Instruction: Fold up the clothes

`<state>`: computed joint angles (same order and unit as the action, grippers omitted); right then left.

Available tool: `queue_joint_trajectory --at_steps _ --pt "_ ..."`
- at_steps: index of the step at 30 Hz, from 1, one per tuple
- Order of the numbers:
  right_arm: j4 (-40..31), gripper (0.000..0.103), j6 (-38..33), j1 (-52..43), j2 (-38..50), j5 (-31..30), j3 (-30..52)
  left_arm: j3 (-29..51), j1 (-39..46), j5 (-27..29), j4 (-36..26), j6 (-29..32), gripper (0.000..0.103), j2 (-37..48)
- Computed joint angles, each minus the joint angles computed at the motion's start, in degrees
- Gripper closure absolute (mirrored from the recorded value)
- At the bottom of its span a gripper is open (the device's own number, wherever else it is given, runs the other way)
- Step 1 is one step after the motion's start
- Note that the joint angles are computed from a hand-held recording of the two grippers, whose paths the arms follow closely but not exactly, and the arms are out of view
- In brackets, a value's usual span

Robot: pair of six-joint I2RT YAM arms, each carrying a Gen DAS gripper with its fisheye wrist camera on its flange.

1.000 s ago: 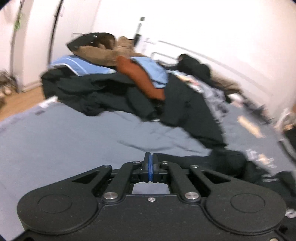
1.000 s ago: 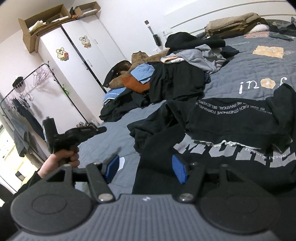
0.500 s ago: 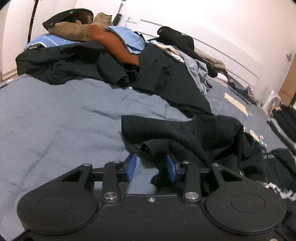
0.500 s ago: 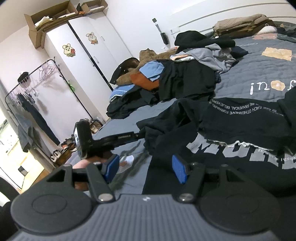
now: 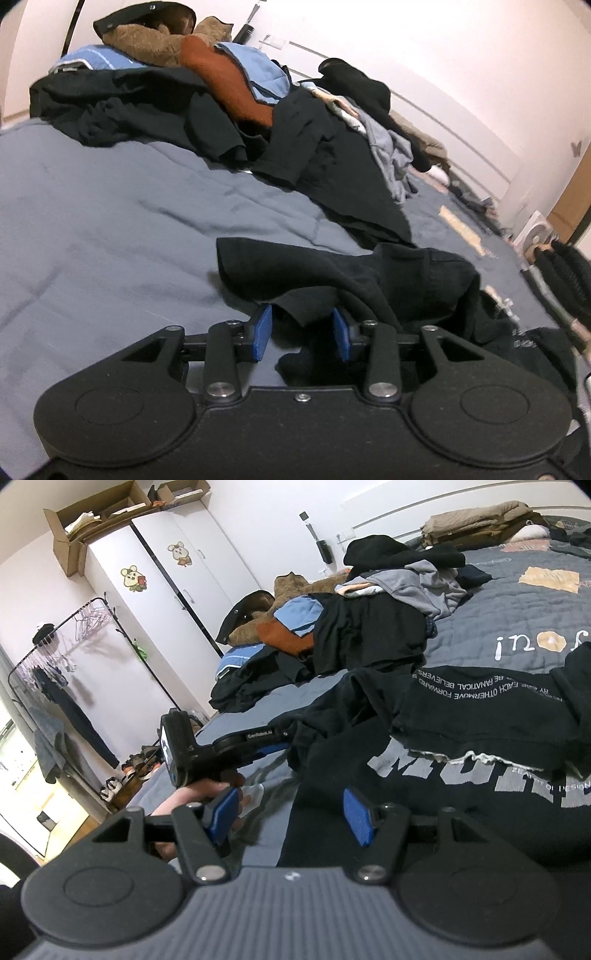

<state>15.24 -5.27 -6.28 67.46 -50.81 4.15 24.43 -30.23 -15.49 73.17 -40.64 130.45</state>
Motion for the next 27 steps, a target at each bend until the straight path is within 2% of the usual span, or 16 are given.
queue_joint_trajectory --at_steps 1,6,7,10,14,18,20,26,27 --pt "0.0 0.041 -0.1 -0.1 0.1 0.0 0.0 -0.2 0.2 0.7 1.3 -0.2 0.087 0.3" --pt "-0.2 0.041 -0.9 -0.6 1.0 -0.5 0.4 -2.6 0.4 0.5 1.7 1.2 0.096 -3.3" --pt "-0.1 0.041 -1.0 -0.7 1.3 -0.6 0.5 -3.4 0.7 0.7 1.1 1.5 0.101 -4.9" --pt "0.0 0.041 -1.5 -1.2 2.0 -1.1 0.7 -6.5 2.3 1.2 -3.5 3.4 0.102 -11.9" --pt "0.4 0.041 -1.7 -1.2 2.9 -1.1 0.8 -13.0 5.3 2.2 -4.7 4.8 0.103 -21.0" --pt "2.6 0.041 -0.2 0.4 3.8 -0.2 0.4 -17.9 9.1 6.1 -5.2 6.5 0.103 -27.4" --pt "3.7 0.041 0.4 1.5 3.8 0.8 0.0 -18.1 9.4 6.5 -4.7 7.3 0.102 -26.5" --pt "6.0 0.041 3.1 5.3 2.5 3.0 -1.1 -13.2 6.0 7.1 -4.3 10.2 0.1 -16.0" --pt "6.1 0.041 3.2 5.6 2.5 3.2 -1.3 -12.6 5.6 6.9 -3.5 9.9 0.096 -14.5"
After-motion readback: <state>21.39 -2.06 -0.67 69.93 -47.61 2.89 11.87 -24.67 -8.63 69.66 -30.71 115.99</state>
